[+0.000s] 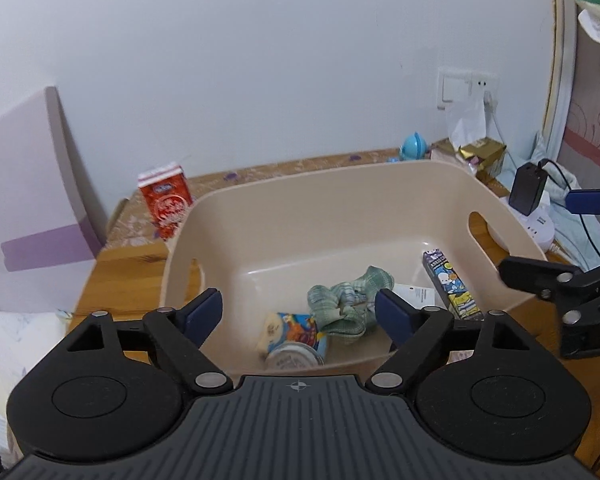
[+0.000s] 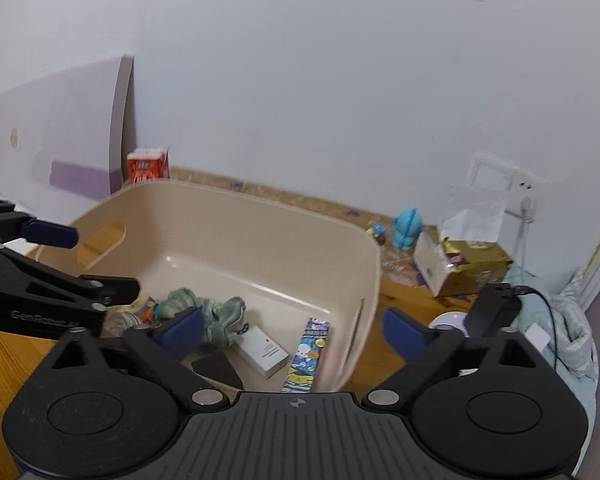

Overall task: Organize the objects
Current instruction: 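Carry the tin and black box over the basket and open both grippers, then grasp the herb bag with left gripper while right grasps Hello Kitty box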

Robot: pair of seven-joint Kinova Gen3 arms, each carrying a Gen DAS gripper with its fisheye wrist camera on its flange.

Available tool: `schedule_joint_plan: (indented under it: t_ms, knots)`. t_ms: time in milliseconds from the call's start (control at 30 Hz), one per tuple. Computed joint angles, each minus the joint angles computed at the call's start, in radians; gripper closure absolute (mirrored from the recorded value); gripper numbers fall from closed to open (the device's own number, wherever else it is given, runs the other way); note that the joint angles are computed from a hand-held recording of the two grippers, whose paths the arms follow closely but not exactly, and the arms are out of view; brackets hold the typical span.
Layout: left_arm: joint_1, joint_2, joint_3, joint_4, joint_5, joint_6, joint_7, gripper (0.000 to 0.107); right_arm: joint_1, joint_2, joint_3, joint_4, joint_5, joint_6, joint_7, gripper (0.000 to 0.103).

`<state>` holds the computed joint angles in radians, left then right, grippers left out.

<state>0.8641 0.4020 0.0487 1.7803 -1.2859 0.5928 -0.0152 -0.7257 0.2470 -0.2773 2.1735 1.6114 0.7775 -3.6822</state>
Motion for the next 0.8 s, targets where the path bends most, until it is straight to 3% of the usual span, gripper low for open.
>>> schedule_joint_plan:
  t_ms: [167,467,800]
  knots:
    - [0.023,-0.048,0.018,0.07,-0.063,0.044,0.092,0.018,-0.033,-0.036,-0.022,0.049,-0.014,0.055,-0.049,0.0]
    - [-0.017,-0.059,0.092,0.146,-0.054,0.067,0.075,0.017,-0.054,-0.045,-0.041,0.101,-0.053,0.05,-0.093,0.0]
    - [-0.034,0.025,0.054,0.153,0.025,-0.036,-0.023,0.017,-0.032,0.034,-0.017,0.098,-0.08,-0.04,-0.101,0.0]
